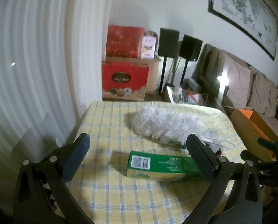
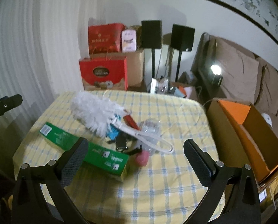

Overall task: Organize objects
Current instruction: 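Close both grippers on the green DARLIE toothpaste box ends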

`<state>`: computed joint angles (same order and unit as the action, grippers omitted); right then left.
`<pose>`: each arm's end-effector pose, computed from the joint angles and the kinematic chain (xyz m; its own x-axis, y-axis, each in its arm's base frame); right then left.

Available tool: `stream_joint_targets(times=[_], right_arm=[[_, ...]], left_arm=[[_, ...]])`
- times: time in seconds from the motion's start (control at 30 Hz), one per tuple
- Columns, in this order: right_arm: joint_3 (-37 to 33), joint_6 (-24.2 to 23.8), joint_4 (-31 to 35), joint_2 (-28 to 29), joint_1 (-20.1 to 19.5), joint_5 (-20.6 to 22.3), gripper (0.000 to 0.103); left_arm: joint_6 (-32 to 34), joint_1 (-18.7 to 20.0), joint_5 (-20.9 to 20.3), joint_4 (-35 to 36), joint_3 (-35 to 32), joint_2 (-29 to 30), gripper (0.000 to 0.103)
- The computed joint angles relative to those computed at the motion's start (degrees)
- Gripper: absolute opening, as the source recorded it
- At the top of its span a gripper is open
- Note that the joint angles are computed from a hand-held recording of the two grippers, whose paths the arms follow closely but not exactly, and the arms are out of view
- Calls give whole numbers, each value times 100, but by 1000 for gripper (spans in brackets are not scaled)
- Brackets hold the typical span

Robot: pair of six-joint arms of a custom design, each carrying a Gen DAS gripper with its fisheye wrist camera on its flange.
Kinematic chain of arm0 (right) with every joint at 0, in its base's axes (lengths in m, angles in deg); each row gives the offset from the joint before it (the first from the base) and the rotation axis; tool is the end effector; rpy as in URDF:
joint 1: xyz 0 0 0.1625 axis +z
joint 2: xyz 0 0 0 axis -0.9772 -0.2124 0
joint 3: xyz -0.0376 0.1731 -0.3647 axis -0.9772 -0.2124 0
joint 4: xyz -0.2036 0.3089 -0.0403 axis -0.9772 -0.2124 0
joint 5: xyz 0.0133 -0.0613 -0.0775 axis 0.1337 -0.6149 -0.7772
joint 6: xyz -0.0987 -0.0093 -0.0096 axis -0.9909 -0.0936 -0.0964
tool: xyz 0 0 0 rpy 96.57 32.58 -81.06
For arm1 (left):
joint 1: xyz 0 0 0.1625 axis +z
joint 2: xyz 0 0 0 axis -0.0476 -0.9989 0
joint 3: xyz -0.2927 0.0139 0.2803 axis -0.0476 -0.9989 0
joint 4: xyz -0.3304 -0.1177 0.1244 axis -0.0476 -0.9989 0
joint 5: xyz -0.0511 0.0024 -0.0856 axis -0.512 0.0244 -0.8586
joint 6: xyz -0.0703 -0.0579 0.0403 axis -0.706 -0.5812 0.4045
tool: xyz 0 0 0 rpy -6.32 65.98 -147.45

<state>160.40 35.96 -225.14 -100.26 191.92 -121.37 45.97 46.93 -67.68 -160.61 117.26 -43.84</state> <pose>0.3321 -0.5074 0.0666 -0.5693 -0.5687 0.5937 -0.8122 0.5010 -0.2989 -0.0764 -0.3942 0.3155 -0.7414 -0.3866 -0.5485 0.3354 0.4945 -0.8019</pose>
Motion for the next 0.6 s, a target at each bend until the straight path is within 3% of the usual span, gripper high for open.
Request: stream_joint_targets(times=[0.1, 0.2, 0.4, 0.6], right_arm=[[-18, 51, 206, 24, -37, 6, 103], [-44, 71, 334, 53, -61, 34, 103], [-133, 237, 773, 127, -140, 123, 103], [-234, 368, 1145, 261, -178, 93, 103]], left_arm=[[-82, 211, -417, 222, -63, -98, 102], [-267, 345, -509, 451, -108, -87, 102], [32, 645, -899, 100, -92, 30, 98], [266, 1002, -1843, 37, -186, 87, 86]])
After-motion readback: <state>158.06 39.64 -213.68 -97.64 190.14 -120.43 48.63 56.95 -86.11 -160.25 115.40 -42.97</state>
